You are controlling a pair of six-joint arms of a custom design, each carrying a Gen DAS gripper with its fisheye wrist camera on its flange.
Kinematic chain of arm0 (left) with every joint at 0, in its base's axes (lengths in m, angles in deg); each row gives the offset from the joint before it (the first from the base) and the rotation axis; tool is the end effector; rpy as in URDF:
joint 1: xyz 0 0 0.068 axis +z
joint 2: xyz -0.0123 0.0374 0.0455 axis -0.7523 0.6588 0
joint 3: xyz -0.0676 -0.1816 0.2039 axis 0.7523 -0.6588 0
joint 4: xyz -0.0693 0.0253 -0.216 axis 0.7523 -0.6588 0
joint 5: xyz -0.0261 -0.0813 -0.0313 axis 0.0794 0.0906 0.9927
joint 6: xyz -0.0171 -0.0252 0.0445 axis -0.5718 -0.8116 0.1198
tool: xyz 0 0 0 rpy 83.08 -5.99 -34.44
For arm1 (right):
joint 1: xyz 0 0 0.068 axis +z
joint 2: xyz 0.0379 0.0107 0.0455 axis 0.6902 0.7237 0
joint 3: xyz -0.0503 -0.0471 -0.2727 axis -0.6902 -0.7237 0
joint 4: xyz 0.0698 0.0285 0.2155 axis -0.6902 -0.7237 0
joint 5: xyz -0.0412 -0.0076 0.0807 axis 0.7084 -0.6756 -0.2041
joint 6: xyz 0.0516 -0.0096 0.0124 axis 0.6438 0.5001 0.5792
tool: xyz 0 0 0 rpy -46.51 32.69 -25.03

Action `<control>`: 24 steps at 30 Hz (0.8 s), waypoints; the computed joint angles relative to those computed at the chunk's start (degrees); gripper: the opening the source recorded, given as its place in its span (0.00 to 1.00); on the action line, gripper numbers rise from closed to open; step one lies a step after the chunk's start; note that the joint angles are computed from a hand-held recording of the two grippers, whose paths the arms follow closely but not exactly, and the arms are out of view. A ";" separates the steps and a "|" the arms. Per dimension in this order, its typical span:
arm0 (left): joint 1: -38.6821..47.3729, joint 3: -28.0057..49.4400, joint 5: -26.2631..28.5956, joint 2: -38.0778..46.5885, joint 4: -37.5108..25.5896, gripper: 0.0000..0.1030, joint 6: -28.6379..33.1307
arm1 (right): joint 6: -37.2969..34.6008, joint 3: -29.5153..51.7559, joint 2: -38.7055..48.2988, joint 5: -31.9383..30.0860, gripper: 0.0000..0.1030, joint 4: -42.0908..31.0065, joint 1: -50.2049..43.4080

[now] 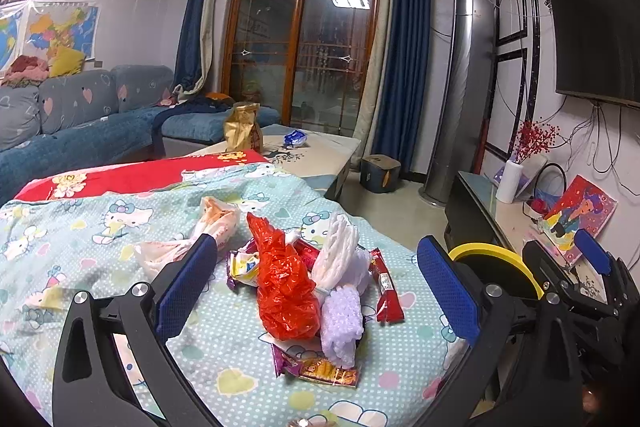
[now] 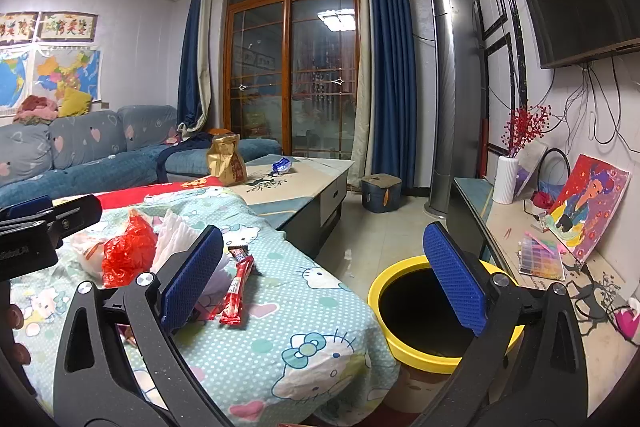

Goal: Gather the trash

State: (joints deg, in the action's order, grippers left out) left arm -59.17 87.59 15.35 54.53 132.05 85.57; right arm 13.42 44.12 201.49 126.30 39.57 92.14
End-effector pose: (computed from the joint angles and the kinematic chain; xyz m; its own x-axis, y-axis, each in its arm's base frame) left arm 0.2691 -0.0625 0.1440 -0.3448 0.1016 -0.9332 0.5147 0.8518 -0.0974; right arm 0.1867 0.1596 0.1012 -0.1509 0.1224 -0.9809 0.4740 0.8798 0.0369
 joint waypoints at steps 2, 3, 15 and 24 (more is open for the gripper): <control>0.06 0.01 0.18 -0.11 -0.13 0.94 -0.02 | 0.17 0.07 -0.07 0.06 0.90 -0.31 0.01; 0.06 -0.01 0.06 -0.13 -0.05 0.94 0.01 | 0.18 0.08 0.04 0.06 0.90 -0.20 0.05; 0.46 -0.30 0.73 -0.40 0.47 0.94 -0.41 | 0.42 0.17 -0.22 0.01 0.90 -0.88 0.09; 0.81 -0.06 0.89 -0.87 -0.25 0.94 -0.49 | 0.93 0.44 -0.28 -0.18 0.90 -1.75 0.17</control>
